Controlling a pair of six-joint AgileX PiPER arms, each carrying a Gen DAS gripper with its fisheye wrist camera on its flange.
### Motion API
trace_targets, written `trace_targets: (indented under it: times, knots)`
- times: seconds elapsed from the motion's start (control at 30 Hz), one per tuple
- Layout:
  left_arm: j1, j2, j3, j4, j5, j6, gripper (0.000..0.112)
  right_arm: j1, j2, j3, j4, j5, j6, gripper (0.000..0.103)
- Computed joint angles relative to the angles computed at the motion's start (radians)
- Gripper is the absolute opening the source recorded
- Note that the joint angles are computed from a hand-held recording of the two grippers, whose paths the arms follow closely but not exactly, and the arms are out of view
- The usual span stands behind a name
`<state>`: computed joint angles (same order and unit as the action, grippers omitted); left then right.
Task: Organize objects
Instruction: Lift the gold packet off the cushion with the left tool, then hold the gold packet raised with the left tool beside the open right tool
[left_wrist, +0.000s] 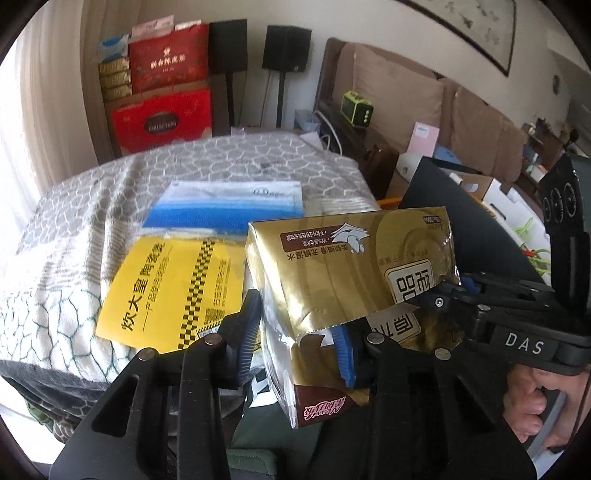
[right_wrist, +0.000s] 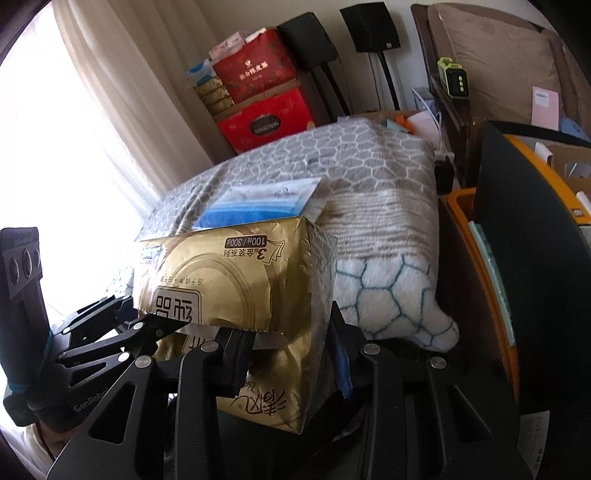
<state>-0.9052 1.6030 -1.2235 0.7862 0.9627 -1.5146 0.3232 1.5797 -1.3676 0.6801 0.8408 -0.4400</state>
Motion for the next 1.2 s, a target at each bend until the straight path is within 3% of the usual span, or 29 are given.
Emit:
trace_targets:
  times: [0.37, 0.6, 0.77, 1.0, 1.2]
  knots:
    - [-0.065, 0.017, -0.050, 0.165, 0.076, -0.048, 0.034, -0.026, -0.085, 0.044, 0.060, -0.092, -0.118, 0.037]
    - [-0.068, 0.082, -0.177, 0.213, 0.079, 0.042, 0.034, -0.098, -0.133, 0.069, 0.139, -0.135, -0.218, 0.037]
    - [-0.140, 0.145, -0.240, 0.368, 0.159, 0.010, 0.033, -0.159, -0.174, 0.097, 0.265, -0.156, -0.343, 0.037]
    - [-0.156, 0.189, -0.326, 0.422, 0.191, 0.041, 0.033, -0.128, -0.279, 0.211, 0.374, -0.350, -0.514, 0.037]
    - [-0.183, 0.216, -0.362, 0.497, 0.228, 0.061, 0.032, -0.211, -0.281, 0.217, 0.539, -0.276, -0.621, 0.037]
